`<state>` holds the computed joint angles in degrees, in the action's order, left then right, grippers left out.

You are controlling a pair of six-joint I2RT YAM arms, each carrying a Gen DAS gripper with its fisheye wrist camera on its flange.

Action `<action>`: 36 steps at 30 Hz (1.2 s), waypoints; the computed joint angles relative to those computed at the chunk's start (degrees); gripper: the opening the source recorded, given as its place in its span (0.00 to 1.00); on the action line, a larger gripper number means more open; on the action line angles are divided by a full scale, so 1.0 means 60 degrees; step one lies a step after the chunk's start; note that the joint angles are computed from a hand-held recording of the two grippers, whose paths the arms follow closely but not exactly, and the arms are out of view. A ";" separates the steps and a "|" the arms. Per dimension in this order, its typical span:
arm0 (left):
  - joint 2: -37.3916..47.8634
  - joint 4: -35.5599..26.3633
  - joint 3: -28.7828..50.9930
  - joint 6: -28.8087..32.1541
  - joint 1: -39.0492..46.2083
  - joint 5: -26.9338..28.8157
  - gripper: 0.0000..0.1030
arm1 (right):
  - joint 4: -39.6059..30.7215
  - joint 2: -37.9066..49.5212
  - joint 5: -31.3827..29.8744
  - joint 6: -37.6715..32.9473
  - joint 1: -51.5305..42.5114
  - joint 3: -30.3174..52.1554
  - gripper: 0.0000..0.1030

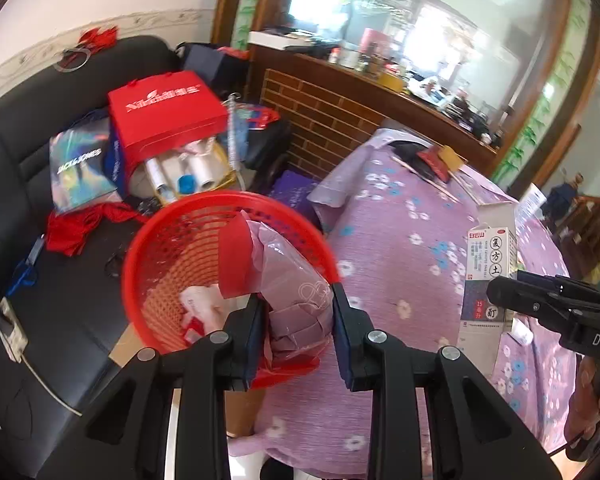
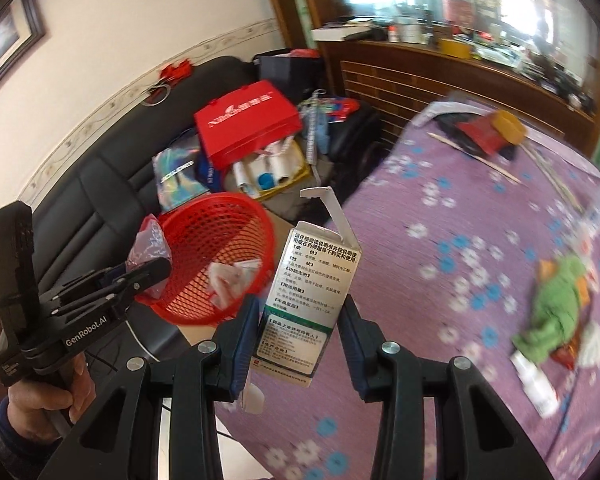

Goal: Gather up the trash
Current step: 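Carry the pink wrapper and medicine box to the red wastebasket and release both, then return both tools to the table and grasp the white cloth with the right gripper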

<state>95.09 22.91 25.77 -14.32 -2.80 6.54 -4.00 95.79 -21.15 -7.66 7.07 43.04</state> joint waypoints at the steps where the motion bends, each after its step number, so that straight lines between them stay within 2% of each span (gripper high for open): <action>1: 0.0060 -0.0012 0.0029 0.0057 0.0209 0.0062 0.28 | -0.0033 0.0186 0.0006 0.0082 0.0174 0.0197 0.42; 9: 0.0566 -0.0203 0.0403 0.0625 0.1315 0.0418 0.28 | -0.0202 0.1604 0.0360 0.0442 0.1468 0.1839 0.42; 18: 0.0895 -0.0305 0.0778 0.0623 0.1605 0.0430 0.29 | -0.0598 0.2963 0.0510 0.0625 0.2090 0.3431 0.43; 19: 0.0969 -0.0267 0.0829 0.0552 0.1603 0.0401 0.32 | -0.0663 0.3187 0.0529 0.0672 0.2145 0.3657 0.45; 21: 0.1167 -0.0240 0.0979 0.0362 0.1600 0.0369 0.51 | -0.0738 0.3513 0.0468 0.0702 0.2189 0.3999 0.46; 23: 0.1232 -0.0209 0.1036 0.0241 0.1614 0.0367 0.56 | -0.0774 0.3599 0.0548 0.0882 0.2122 0.4107 0.48; 27: 0.1108 -0.0123 0.0955 0.0158 0.1526 0.0450 0.56 | -0.0384 0.2975 0.0306 0.0908 0.1654 0.3358 0.49; 30: 0.0854 -0.0003 0.0732 0.0026 0.1079 0.0363 0.57 | -0.0084 0.2304 0.0099 0.0713 0.1081 0.2366 0.58; 36: 0.1119 0.0115 0.0713 -0.0458 -0.1003 0.0300 0.59 | 0.0362 0.1404 -0.0553 0.0461 -0.0792 0.0317 0.59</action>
<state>101.81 23.60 30.05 -17.07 -8.82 8.34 -1.83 104.21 -24.47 -4.89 2.32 44.94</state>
